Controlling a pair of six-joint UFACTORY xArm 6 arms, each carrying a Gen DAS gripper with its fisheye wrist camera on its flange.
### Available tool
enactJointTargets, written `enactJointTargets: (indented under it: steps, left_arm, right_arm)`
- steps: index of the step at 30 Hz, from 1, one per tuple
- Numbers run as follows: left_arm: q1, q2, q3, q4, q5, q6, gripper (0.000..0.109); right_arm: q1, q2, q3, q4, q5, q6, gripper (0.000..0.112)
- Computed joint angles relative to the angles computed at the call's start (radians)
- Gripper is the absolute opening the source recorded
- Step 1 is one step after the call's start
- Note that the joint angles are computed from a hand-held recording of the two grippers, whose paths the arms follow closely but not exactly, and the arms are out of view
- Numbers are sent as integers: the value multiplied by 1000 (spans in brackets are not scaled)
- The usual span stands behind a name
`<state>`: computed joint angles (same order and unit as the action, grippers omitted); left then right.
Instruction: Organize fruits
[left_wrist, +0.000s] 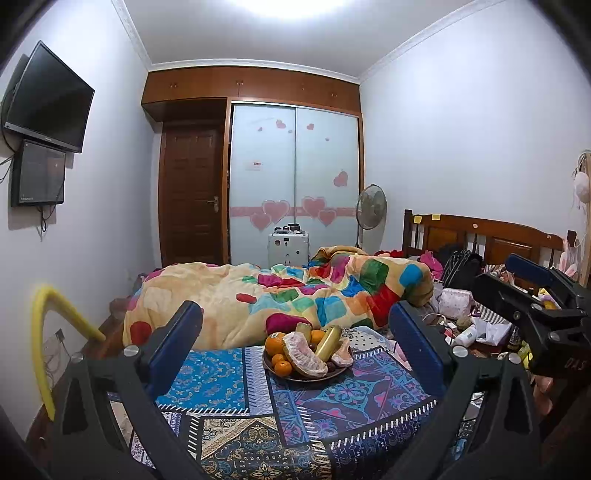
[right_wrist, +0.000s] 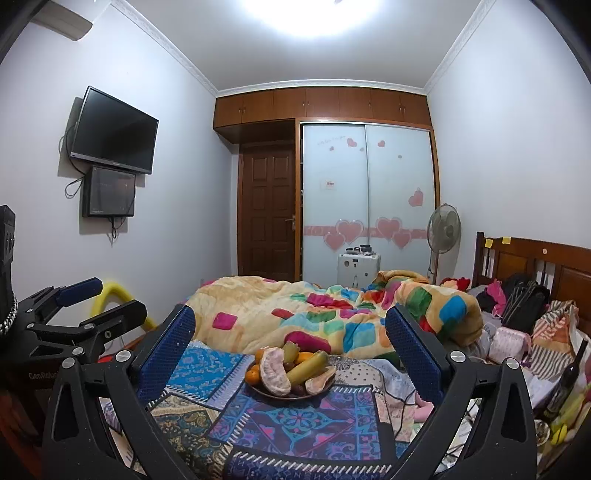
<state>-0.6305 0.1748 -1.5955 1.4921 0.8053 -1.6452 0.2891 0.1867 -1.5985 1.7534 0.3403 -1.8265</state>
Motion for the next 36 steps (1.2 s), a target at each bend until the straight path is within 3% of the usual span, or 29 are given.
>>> enactJointTargets:
  steps: [36]
  left_arm:
    - [3, 19, -19, -12, -23, -6, 103]
  right_arm:
    - [-1, 12, -7, -33, -12, 38, 103]
